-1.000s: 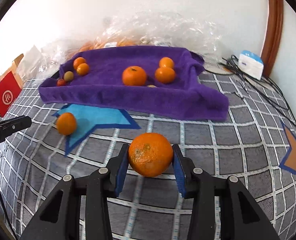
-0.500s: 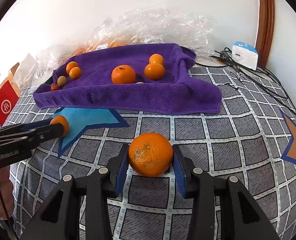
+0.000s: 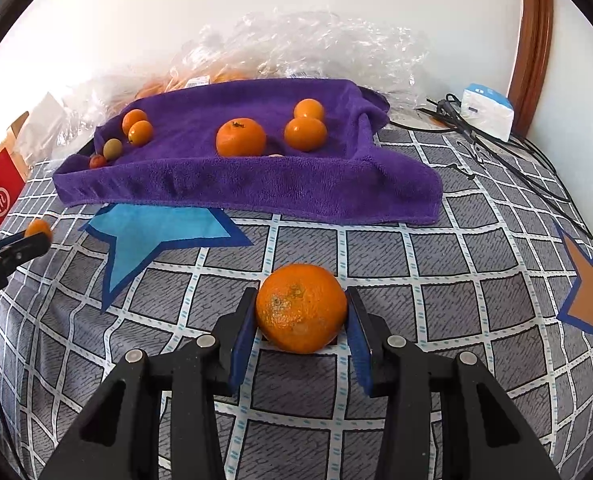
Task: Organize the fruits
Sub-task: 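Lift and carry both held oranges over the purple towel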
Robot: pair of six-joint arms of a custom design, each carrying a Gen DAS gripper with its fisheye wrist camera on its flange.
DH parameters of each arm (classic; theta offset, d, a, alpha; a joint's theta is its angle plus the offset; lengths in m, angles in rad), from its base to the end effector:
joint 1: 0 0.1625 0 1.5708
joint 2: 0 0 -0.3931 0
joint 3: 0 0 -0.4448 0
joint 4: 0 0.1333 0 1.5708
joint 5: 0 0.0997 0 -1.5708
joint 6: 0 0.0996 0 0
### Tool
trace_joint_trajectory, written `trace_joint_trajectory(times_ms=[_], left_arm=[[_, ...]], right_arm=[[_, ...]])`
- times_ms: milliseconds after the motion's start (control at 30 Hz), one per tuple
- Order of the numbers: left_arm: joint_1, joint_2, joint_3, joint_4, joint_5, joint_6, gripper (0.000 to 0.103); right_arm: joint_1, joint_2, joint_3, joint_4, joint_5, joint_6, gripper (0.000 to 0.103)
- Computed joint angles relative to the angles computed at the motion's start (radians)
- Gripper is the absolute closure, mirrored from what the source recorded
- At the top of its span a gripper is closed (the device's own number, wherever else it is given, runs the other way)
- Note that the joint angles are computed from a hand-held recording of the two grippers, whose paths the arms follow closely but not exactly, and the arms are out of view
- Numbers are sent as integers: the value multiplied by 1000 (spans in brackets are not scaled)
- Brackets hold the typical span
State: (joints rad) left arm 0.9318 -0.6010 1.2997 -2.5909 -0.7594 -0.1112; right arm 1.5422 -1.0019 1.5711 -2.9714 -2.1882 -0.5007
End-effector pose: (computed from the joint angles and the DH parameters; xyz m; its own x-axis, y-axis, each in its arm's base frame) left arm -0.3008 -0.7495 0.0651 -0.7478 0.1408 -0.6488 0.4859 0.7820 -0.3903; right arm 0.0552 -0.7155 0.2729 -0.7135 0.0722 0.6969 -0.3685 0.8073 -0.4609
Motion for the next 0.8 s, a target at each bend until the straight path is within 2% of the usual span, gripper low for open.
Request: trace_joint_trajectory(times_ms=[133, 367, 500, 633, 733, 800], left_arm=[[13, -9, 31, -69, -11, 8, 70], [18, 2, 12, -39, -37, -18, 70], [29, -7, 19, -57, -94, -18, 64], [23, -1, 15, -47, -76, -16, 64], [27, -6, 19, -57, -94, -20, 64], [30, -12, 28, -69, -102, -28, 69]], right_arm=[[4, 8, -5, -5, -17, -12, 60], [6, 7, -2, -8, -22, -12, 60], [6, 8, -2, -9, -23, -14, 60], [6, 8, -3, -11, -25, -19, 60], [6, 9, -2, -12, -25, -20, 60], [6, 9, -2, -14, -27, -22, 60]])
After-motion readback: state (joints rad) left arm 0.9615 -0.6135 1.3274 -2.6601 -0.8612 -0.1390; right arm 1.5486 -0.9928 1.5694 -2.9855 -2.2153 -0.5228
